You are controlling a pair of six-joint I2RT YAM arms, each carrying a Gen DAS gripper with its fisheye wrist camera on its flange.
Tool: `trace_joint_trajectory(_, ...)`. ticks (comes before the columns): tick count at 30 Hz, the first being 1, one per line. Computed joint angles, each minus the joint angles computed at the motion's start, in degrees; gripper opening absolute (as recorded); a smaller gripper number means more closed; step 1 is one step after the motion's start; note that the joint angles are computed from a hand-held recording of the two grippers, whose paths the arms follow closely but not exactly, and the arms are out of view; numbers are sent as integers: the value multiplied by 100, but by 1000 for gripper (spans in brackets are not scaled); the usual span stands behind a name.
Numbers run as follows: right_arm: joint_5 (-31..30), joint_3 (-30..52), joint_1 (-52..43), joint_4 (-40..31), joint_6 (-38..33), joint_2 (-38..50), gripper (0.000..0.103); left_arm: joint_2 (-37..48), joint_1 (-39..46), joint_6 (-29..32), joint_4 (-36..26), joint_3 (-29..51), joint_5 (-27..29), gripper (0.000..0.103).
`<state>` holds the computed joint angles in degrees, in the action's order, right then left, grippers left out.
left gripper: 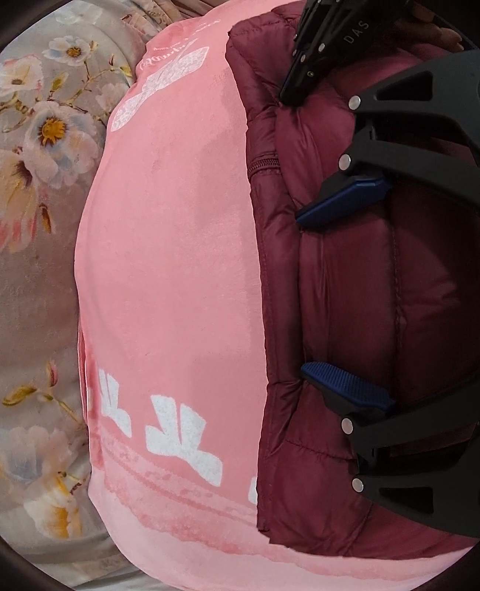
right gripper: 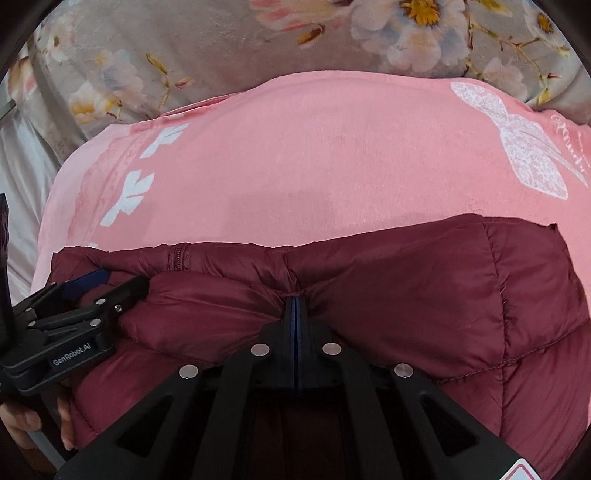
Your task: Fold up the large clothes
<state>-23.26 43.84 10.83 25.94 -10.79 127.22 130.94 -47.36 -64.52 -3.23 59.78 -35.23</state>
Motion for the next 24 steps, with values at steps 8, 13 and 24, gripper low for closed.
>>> trace_joint_trajectory(8, 360, -245, 187, 806, 26, 185, 0, 239, -33, -25, 42, 146, -227, 77)
trace_joint_trajectory(13, 338, -247, 181, 850, 40, 205, 0, 304, -29, -24, 16, 208, -270, 78)
trace_joint_trajectory(24, -396, -926, -781, 900, 36, -935, 13, -670, -269, -469, 26, -696, -596, 78)
